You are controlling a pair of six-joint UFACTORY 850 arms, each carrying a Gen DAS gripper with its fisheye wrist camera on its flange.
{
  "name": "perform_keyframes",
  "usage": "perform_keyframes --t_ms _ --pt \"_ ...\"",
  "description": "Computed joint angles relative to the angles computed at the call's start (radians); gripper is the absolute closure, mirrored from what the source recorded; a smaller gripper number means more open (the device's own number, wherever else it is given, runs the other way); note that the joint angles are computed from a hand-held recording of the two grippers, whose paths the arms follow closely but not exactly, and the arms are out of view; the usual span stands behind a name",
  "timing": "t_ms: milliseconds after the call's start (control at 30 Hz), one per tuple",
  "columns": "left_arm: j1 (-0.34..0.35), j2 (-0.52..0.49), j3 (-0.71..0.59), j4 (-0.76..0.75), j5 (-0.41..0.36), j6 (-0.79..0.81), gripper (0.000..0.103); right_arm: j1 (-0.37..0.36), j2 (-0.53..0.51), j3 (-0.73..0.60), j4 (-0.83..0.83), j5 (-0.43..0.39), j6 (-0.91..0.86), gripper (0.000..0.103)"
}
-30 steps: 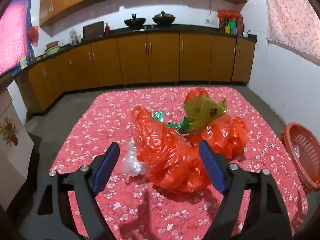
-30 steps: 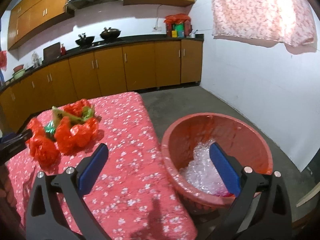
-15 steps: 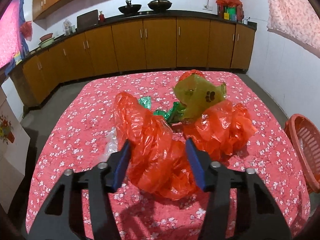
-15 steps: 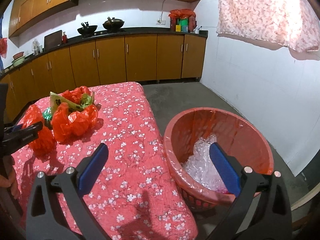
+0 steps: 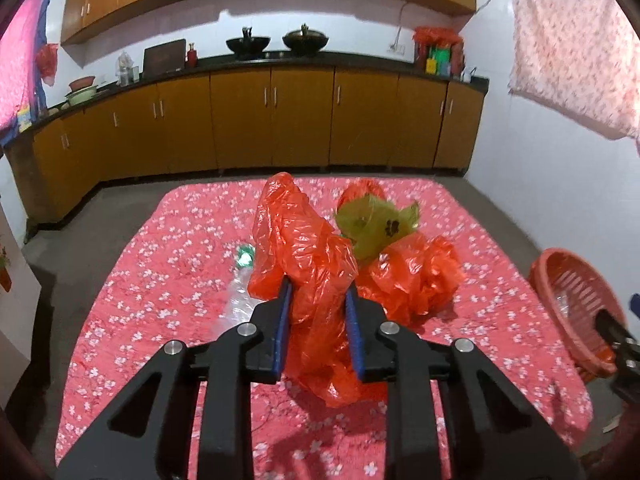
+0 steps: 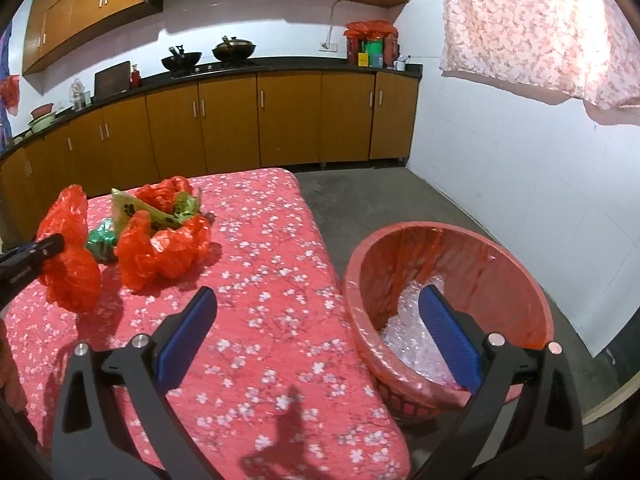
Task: Collect trash
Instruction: 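Grasp another orange plastic bag with the right gripper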
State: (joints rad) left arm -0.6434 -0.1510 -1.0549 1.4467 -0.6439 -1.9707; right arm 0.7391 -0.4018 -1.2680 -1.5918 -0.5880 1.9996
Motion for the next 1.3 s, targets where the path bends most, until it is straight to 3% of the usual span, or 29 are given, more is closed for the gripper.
perform_keyframes --t_ms 367,500,800,1133,1167,1233,1300 --pt "0.030 0.157 0.137 0.078 -0.033 -0.090 0.078 0.044 -0.082 -0.126 -0.002 0.054 -0.019 0.005" --pt "0.050 0.177 0.162 0.079 -0.041 -0.093 0.078 0.055 -0.132 -0.196 0.017 0.082 -0.052 0.013" --pt "0.102 0.198 0.212 0.075 -0.036 -0.090 0.078 0.062 -0.294 -0.428 0.224 0.115 -0.224 0.013" --pt "0.147 0.191 0.226 0.054 -0.016 -0.088 0.078 0.046 -0.451 -0.645 0.464 0.047 -0.446 0.011" --pt "0.147 0.190 0.227 0.053 -0.014 -0.087 0.078 0.044 -0.458 -0.654 0.481 0.047 -0.467 0.013" --pt "0.150 0.186 0.225 0.055 -0.008 -0.084 0.078 0.037 -0.469 -0.665 0.538 0.065 -0.527 0.046" --pt "0.151 0.182 0.222 0.053 -0.005 -0.077 0.078 0.025 -0.469 -0.657 0.593 0.106 -0.573 0.057"
